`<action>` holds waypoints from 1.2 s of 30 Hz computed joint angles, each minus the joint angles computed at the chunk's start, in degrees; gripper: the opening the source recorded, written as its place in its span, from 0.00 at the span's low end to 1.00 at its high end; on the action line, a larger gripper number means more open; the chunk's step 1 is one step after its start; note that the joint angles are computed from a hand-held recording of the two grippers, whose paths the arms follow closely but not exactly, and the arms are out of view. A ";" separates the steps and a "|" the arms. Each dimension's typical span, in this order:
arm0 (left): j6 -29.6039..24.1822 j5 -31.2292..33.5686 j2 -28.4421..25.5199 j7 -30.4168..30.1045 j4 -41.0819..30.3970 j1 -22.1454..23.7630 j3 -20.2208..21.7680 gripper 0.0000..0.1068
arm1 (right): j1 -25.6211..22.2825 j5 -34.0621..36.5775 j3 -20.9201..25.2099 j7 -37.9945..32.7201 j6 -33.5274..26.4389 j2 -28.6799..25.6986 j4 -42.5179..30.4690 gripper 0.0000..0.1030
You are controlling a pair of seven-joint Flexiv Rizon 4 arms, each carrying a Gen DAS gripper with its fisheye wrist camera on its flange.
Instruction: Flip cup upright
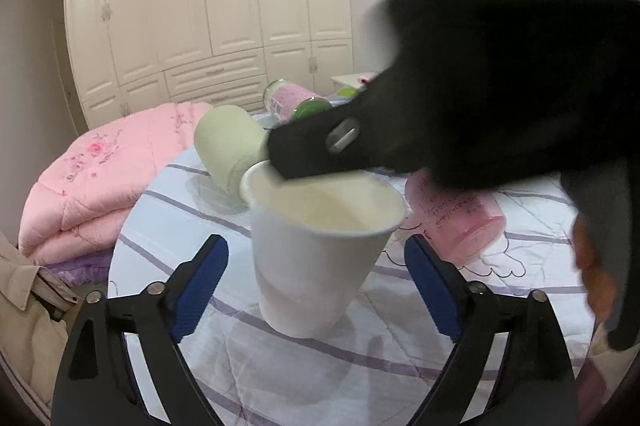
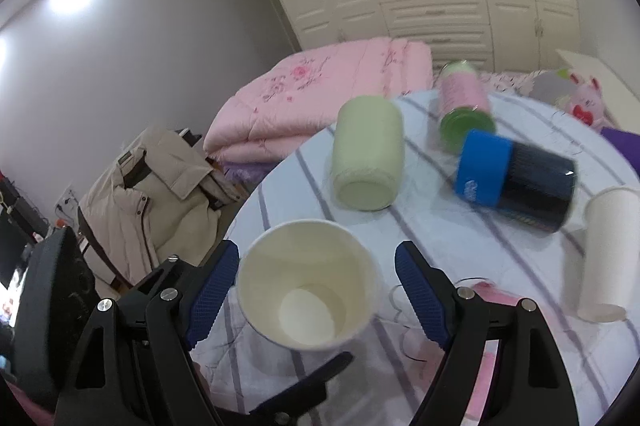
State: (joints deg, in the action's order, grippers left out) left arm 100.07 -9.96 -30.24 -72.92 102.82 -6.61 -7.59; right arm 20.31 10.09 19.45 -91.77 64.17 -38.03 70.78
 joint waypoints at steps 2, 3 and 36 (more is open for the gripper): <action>-0.05 -0.53 -0.11 -0.74 -0.03 -0.35 0.39 0.86 | -0.01 -0.09 -0.81 0.58 2.26 1.26 1.89 0.80; 0.20 -0.86 -0.08 -1.37 0.10 -1.20 1.25 0.86 | -0.18 -0.17 -0.99 0.74 3.30 1.92 2.82 0.80; -18.74 3.36 -10.76 -30.53 -20.78 -22.24 29.98 0.63 | -0.97 -17.72 -8.37 18.67 16.60 8.25 20.11 0.80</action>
State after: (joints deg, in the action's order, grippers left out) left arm 81.33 -6.59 -40.99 -103.45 82.04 -28.85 22.39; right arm 19.34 -7.63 11.08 -73.10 80.77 -29.78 90.89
